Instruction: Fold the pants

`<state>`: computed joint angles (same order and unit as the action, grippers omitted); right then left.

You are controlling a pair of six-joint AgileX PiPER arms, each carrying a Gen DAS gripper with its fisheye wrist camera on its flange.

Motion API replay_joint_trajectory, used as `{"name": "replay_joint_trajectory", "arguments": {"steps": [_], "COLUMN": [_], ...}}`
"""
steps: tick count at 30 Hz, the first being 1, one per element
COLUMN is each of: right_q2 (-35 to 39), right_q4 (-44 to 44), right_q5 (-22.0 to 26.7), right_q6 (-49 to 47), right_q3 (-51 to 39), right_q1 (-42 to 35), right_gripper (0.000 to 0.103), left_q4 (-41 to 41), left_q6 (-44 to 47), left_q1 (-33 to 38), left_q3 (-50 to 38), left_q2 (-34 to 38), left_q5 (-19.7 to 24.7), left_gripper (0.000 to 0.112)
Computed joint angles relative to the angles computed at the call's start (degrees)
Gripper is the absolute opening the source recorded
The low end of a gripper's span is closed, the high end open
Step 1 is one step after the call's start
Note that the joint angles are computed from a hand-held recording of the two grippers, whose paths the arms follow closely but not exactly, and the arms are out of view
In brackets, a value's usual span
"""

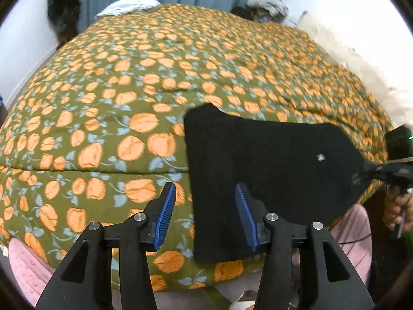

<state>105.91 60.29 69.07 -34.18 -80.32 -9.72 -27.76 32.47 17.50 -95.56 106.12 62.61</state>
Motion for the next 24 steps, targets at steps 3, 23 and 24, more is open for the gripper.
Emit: {"name": "replay_joint_trajectory", "arguments": {"steps": [3, 23, 24], "right_q2": [2.5, 23.3, 21.1], "right_q4": [-3.3, -22.1, -23.1], "right_q5": [-6.2, -10.9, -12.9], "right_q6": [-0.4, 19.0, 18.2], "right_q3": [7.2, -29.3, -27.3], "right_q1": [-0.7, 11.0, 11.7], "right_gripper": [0.014, 0.036, 0.036], "left_q4": [1.4, 14.2, 16.6], "left_q6": [1.1, -2.2, -2.9], "left_q1": [-2.6, -14.2, -15.3], "left_q3": [2.3, 2.7, 5.4], "left_q2": [0.0, 7.4, 5.7], "left_q5": [-0.7, -10.9, -13.4], "left_gripper": [0.053, 0.067, 0.067]}}
